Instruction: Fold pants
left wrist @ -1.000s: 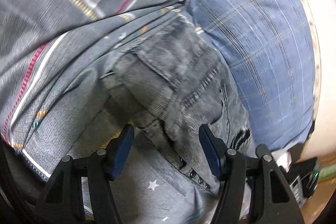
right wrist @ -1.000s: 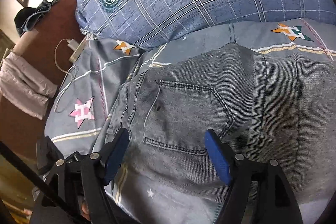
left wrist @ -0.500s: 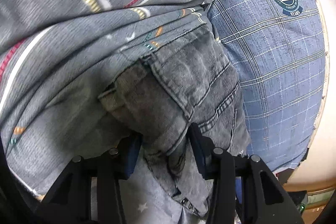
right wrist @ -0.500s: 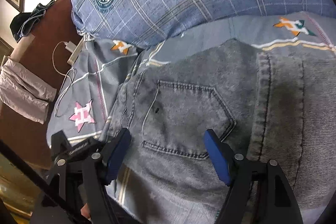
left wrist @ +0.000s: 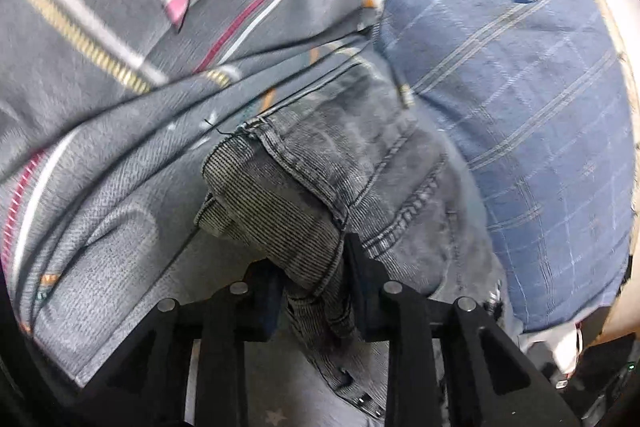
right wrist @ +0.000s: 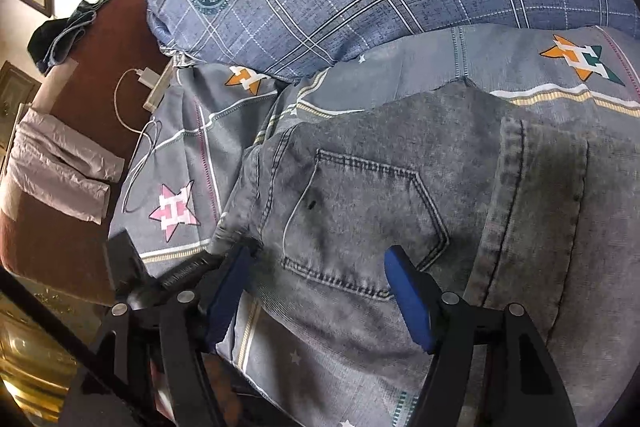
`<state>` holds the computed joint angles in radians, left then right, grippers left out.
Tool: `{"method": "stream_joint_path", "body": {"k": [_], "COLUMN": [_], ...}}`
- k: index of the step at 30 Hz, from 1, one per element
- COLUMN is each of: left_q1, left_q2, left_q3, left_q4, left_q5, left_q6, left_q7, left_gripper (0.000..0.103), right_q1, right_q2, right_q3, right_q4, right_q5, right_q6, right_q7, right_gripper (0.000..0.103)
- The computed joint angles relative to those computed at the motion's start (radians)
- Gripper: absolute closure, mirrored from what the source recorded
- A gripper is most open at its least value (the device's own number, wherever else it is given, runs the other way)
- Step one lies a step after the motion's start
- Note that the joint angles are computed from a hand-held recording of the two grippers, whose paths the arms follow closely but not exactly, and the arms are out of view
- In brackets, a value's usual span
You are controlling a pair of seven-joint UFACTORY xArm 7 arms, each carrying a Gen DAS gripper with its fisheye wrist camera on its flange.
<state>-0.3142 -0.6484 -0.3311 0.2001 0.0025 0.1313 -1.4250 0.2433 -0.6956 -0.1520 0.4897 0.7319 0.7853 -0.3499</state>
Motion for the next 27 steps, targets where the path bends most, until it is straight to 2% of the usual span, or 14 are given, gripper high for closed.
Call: {"method": "stream_joint_path", "body": {"k": [2,4,6,9,14,20,24,27], "left_q1": [0.025,0.078,0.153,0.191,0.246,0.281,0.309,0.353], "left_q2": [-0.023,-0.098,-0.176,-0.192,-0.187,-0.158,-0.088,-0.008], "left_q3": [-0.035,-0.119,-0.247,-0.341,-0.457,-0.569,-0.632,-0.686], "left_q4": [0.001,0.036,0.093,0.167,0.246,0.351,0.443,0.528], "left_q5": [0.016,0.075,0.177,0.279,0.4,0.483,0.523,0.567], "left_q6": [0.011,0.087,0.156,0.207,0.198,0.215,0.236,0.25], "left_q7": [-0.014,-0.029,-0.052,-0.06,-0.083,-0.049,0.019,0.096], "left_gripper": [0.081,0.082,0.083,0.085,0.086,0.087,0.087,0.087], "right_q1": [0.015,0.015,0.009,-0.001,-0.033,-0.093,-0.128,-0.164], "right_q2": [0.035,0.06,0.091,0.124,0.176,0.181,0.143,0.093], "right_q3": [-0.021,-0.022,-0.024,-0.053,-0.106,-0.072,-0.066,-0.104], "right_q4": [0.037,0.067,0.104,0.157,0.258,0.33,0.338,0.327], "right_q5": [0.012,0.015,0.019,0.067,0.129,0.109,0.095,0.096], "right_q6": [0.033,0.049,0.072,0.13,0.288,0.399,0.449,0.483], "right_q7": [-0.019,-0.045,-0.059,-0.105,-0.198,-0.264,-0.31,-0.334], "right_gripper": [0.026,0.022,0.021,0.019,0.013,0.011,0.011,0.011]}}
